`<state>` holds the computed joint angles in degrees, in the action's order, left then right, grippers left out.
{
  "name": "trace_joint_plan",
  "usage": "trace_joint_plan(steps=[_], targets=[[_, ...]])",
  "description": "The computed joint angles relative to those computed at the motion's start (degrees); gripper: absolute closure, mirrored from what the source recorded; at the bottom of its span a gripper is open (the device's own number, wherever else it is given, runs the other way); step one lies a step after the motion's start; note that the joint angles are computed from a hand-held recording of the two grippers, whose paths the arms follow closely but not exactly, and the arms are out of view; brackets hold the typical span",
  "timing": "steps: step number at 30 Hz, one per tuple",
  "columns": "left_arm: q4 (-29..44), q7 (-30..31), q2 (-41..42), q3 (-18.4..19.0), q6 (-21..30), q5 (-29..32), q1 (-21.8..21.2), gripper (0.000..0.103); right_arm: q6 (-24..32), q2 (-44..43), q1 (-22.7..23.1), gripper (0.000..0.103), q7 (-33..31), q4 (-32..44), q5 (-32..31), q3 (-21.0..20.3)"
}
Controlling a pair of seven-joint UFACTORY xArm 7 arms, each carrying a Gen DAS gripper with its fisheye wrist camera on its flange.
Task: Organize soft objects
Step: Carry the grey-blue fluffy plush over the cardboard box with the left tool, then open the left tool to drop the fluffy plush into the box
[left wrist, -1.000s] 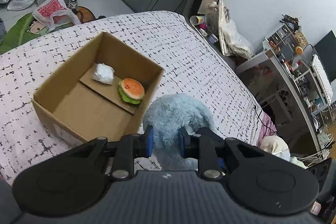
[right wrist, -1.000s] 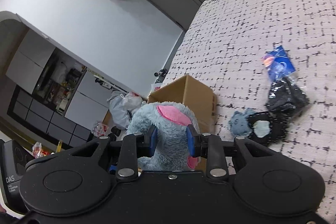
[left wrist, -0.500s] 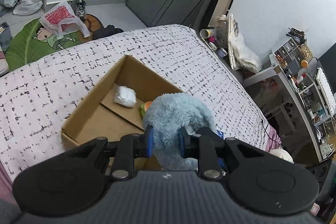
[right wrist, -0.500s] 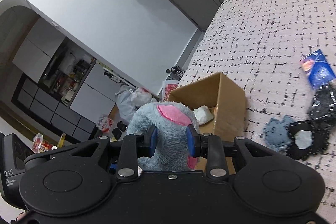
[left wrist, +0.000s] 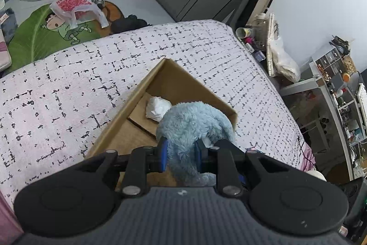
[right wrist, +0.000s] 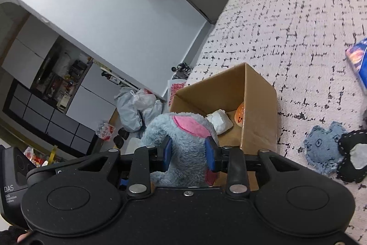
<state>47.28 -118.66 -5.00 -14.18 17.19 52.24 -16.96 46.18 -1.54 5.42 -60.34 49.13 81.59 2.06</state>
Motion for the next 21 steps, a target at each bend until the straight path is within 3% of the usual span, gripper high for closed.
trace_joint_plan(steps=[11, 21], targets=[[1.14, 6.15, 4.46, 3.33, -1.68, -3.84, -0.52, 0.081, -4.18, 3.04, 1.11, 0.066, 0.96, 1.95, -0.48, 1.87], [2.68, 15.38, 5.24, 4.43, 4.79, -13.83, -2.67, 0.076, -4.08, 2.31, 1.07, 0.052, 2.85, 2.00, -1.65, 1.55]])
